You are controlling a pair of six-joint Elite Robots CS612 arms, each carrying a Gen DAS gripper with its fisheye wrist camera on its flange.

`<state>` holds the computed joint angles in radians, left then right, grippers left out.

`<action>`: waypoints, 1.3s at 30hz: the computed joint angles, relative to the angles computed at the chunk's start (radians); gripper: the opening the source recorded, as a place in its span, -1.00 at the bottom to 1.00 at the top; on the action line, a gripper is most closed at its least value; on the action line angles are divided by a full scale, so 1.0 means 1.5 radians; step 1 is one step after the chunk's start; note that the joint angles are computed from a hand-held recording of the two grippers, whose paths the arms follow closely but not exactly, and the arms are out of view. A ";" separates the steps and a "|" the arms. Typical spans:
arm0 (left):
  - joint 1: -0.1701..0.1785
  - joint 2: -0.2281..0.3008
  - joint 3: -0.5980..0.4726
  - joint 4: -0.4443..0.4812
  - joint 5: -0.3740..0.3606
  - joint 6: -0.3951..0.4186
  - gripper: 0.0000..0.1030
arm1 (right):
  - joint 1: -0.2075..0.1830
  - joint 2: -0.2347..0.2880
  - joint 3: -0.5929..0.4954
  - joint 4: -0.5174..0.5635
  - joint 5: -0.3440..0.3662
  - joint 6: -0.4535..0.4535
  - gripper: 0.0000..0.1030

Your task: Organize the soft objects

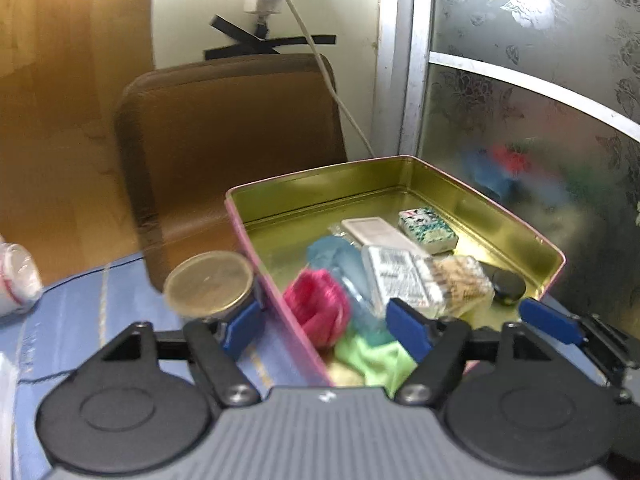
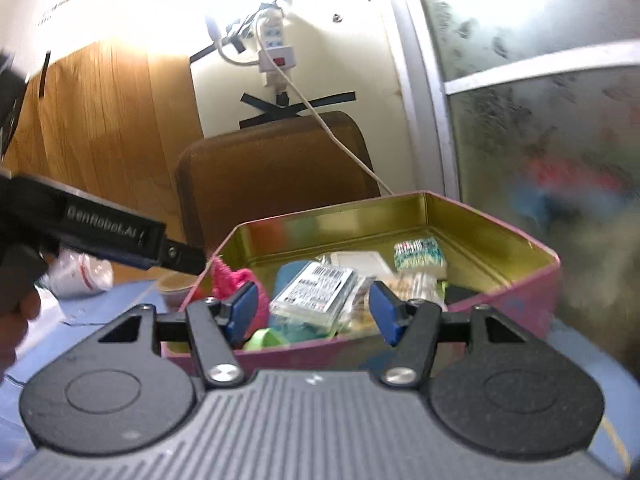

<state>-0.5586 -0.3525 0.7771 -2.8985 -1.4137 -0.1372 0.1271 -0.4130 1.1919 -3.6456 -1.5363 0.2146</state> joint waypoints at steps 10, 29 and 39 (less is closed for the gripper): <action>-0.012 -0.071 0.173 -0.147 0.068 0.030 0.99 | 0.008 -0.040 0.075 -0.007 0.039 0.117 0.27; -0.012 -0.117 0.296 -0.151 0.121 -0.029 0.99 | 0.033 -0.064 0.114 -0.010 0.027 0.148 0.47; -0.016 -0.124 0.314 -0.159 0.137 -0.018 0.99 | 0.041 -0.065 0.115 -0.016 0.022 0.128 0.47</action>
